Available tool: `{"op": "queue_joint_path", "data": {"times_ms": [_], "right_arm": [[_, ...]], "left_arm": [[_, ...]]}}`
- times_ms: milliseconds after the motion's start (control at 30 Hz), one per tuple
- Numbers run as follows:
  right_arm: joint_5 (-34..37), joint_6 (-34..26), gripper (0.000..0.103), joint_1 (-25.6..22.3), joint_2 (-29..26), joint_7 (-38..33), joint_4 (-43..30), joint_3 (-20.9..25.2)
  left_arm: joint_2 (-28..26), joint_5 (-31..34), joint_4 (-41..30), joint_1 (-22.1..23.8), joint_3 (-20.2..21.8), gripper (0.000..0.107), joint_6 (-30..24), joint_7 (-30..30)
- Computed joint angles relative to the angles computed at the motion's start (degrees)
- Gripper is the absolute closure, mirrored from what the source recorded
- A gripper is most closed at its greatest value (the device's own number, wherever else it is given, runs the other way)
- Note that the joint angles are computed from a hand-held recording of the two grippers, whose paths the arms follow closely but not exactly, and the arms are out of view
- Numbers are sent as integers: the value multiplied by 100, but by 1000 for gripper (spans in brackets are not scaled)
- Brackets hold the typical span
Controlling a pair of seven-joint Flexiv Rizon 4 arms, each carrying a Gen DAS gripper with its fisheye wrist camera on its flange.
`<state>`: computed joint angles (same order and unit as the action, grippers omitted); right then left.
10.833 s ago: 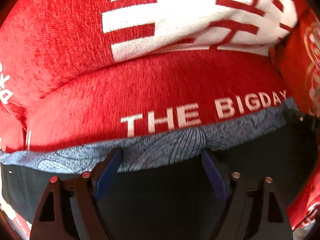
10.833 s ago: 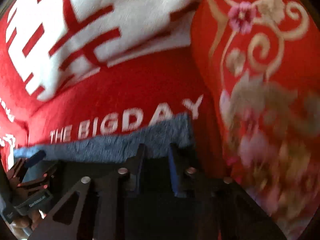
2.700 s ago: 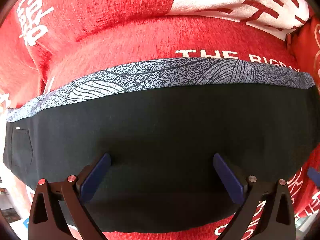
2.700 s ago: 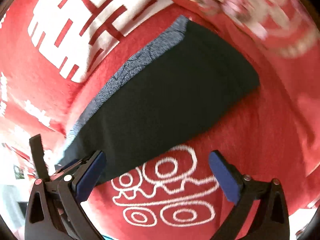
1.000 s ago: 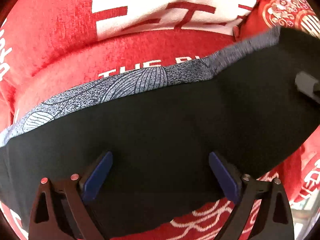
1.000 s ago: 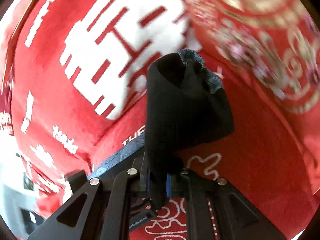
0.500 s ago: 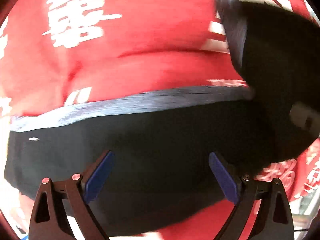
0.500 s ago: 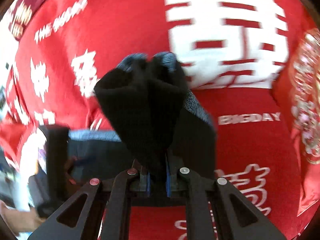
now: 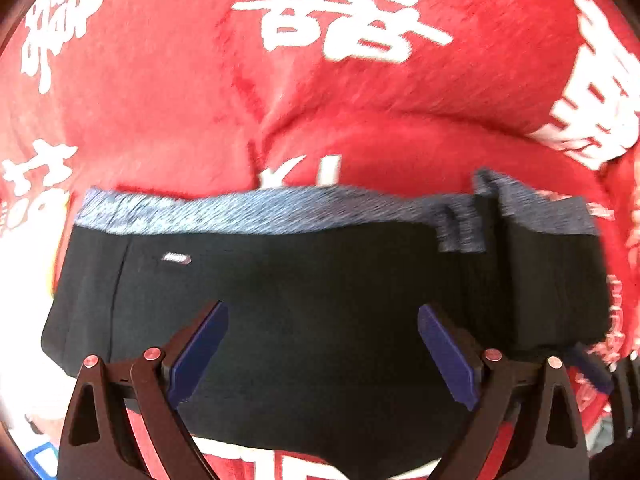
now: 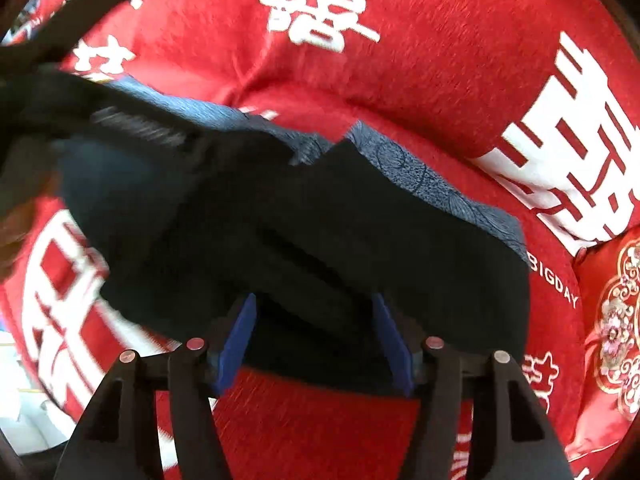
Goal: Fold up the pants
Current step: 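Lift the held end and fold it over toward the left gripper, then lower the folded end onto the trousers and open the right gripper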
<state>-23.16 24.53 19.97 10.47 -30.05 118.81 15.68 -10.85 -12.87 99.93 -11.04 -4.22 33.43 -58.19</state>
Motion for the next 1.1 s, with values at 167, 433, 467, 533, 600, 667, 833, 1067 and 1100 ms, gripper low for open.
{"op": "queue_joint_path", "data": {"times_ms": [167,433,467,533,600,667,833,1067,1100], "right_arm": [[581,-10,38,-175,730,614,207,-2],[1350,169,44,-560,1294,943,605,-183],[1429,267,47,-594,1336,933,658,-220],[1553,379,52,-654,1410,989,745,-228],[1641,411,58,-685,1470,1031,791,-215],[1709,479,61,-725,1514,1062,848,-227],[1822,486,64,-808,1696,1120,889,-243],[1981,438,64,-802,1816,942,889,-292],[2000,461,64,-805,1810,910,899,-302]], "left_arm": [[35,-951,-112,39,-224,10,-803,722],[-256,-1372,-234,-225,-373,37,-1314,1098],[-297,-1326,-286,-250,-374,37,-1418,1030],[-421,-1253,-391,-264,-365,63,-1577,947],[-550,-1096,-526,-297,-365,84,-1768,838],[-592,-1301,-607,-218,-388,102,-2092,866],[-249,-1697,-519,-55,-327,102,-2460,1406],[-158,-1167,-148,-87,-136,102,-2257,1386],[-149,-1217,-57,-96,-131,102,-2166,1302]]}}
